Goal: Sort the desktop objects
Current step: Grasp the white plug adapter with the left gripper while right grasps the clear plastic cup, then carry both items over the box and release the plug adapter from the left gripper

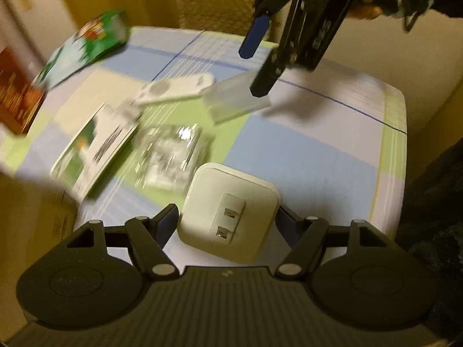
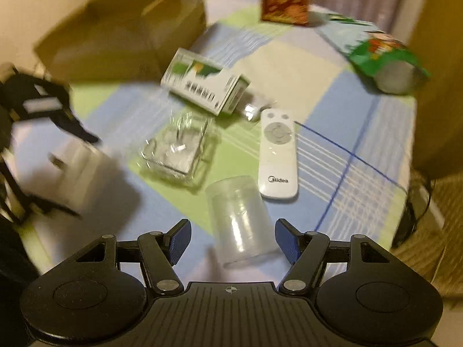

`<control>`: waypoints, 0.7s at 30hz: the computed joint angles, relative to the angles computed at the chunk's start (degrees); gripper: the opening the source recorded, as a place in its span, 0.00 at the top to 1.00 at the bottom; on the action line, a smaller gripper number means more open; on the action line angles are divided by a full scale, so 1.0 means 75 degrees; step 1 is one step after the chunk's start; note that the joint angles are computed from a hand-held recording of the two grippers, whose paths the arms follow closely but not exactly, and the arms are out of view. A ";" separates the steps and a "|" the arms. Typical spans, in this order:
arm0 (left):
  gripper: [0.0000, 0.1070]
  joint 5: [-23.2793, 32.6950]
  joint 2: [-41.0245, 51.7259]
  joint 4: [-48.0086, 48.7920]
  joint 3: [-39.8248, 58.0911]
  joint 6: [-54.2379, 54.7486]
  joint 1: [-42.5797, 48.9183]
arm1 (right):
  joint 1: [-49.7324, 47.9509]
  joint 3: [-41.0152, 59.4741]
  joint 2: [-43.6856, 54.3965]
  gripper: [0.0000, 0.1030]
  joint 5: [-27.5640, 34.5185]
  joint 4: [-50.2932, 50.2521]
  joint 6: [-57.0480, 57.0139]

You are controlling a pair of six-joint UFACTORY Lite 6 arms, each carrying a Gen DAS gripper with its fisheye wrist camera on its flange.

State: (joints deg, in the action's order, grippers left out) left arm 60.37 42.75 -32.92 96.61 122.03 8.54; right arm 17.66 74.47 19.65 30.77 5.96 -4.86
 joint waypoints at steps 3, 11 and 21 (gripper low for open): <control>0.34 0.0243 0.0153 0.0085 0.0393 -0.0264 0.0383 | -0.0141 0.0612 0.0752 0.35 0.0276 0.0142 -0.0552; 0.34 0.0790 0.0807 0.0307 0.1762 -0.1066 0.1212 | -0.0289 0.1519 0.1770 0.35 0.0678 0.0420 -0.0941; 0.34 0.1563 0.2083 0.0554 0.4081 -0.1899 0.1916 | -0.0128 0.2071 0.2004 0.50 0.1229 0.0140 0.0380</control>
State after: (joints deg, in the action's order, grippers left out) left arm 72.09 58.37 -28.76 127.22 107.78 22.91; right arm 16.69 90.01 34.68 39.98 7.01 -2.01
